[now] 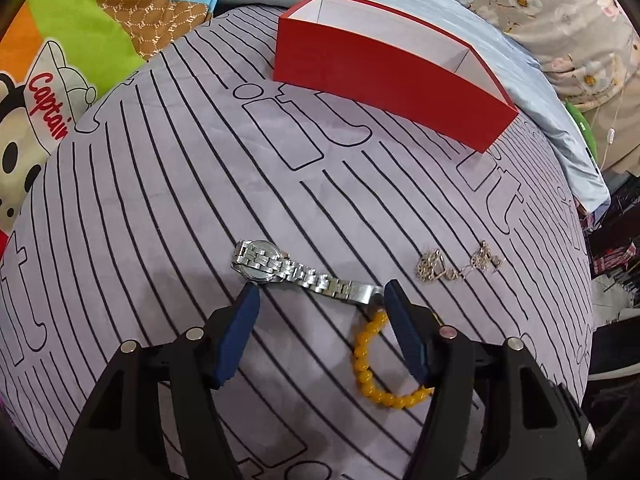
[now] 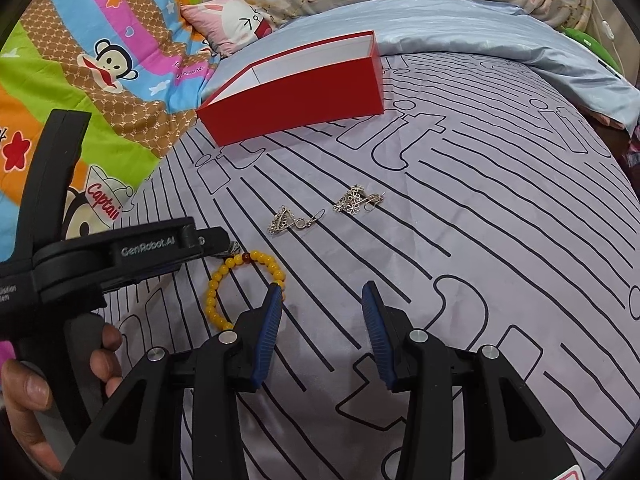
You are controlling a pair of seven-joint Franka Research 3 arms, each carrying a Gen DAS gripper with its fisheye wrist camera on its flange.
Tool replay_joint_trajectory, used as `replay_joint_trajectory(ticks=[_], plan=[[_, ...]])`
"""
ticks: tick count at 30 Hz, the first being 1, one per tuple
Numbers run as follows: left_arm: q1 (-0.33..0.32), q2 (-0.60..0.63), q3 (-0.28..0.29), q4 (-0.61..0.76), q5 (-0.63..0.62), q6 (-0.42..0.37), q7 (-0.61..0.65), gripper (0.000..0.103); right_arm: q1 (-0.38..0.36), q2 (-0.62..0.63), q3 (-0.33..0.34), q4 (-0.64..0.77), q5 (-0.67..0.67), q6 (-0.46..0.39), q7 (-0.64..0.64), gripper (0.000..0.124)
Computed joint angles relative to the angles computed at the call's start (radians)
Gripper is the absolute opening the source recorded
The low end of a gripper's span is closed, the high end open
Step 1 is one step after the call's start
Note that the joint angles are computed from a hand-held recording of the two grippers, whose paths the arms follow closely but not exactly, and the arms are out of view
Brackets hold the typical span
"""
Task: Organize jewelry
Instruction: 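Grasp the silver wristwatch with the left tool while the right tool grasps the orange bead bracelet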
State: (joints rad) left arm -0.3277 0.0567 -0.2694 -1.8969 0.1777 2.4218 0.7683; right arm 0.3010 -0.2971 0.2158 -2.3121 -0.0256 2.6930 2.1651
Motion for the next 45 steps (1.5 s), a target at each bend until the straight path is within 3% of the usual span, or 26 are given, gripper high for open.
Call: replay_joint_trajectory(ticks=[7,12,15,18,28,31,33,41,45], plan=[[-0.006,0.04,0.009,0.043,0.084,-0.008,-0.065,0.059,0.005,0.01,-0.009,0.001,0.017,0.008,-0.018,0.041],[0.007,0.02,0.018,-0.003,0.122,0.058,-0.047,0.031,0.009,0.015,-0.016,-0.002,0.035,0.018,-0.03,0.041],[0.021,0.008,0.02,-0.029,0.092,0.097,-0.015,0.025,0.01,0.022,-0.017,0.0,0.042,0.022,-0.034,0.041],[0.026,-0.01,0.017,-0.055,0.07,0.114,0.008,0.024,0.011,0.029,-0.018,0.004,0.045,0.025,-0.038,0.041],[0.015,0.013,0.016,-0.028,0.161,0.101,-0.059,0.023,0.015,0.039,-0.018,0.012,0.047,0.025,-0.043,0.042],[0.013,0.019,0.018,-0.024,0.184,0.103,-0.067,0.016,0.022,0.043,-0.02,0.015,0.054,0.027,-0.049,0.042],[0.016,0.016,0.018,-0.031,0.166,0.117,-0.053,0.01,0.03,0.047,-0.021,0.019,0.064,0.029,-0.059,0.042],[0.029,-0.021,0.016,-0.077,0.089,0.174,0.015,0.009,0.056,0.084,-0.022,0.06,0.082,0.02,-0.115,0.041],[0.031,-0.046,0.015,-0.097,0.059,0.194,0.047,0.009,0.052,0.108,-0.015,0.081,0.041,0.018,-0.1,0.03]])
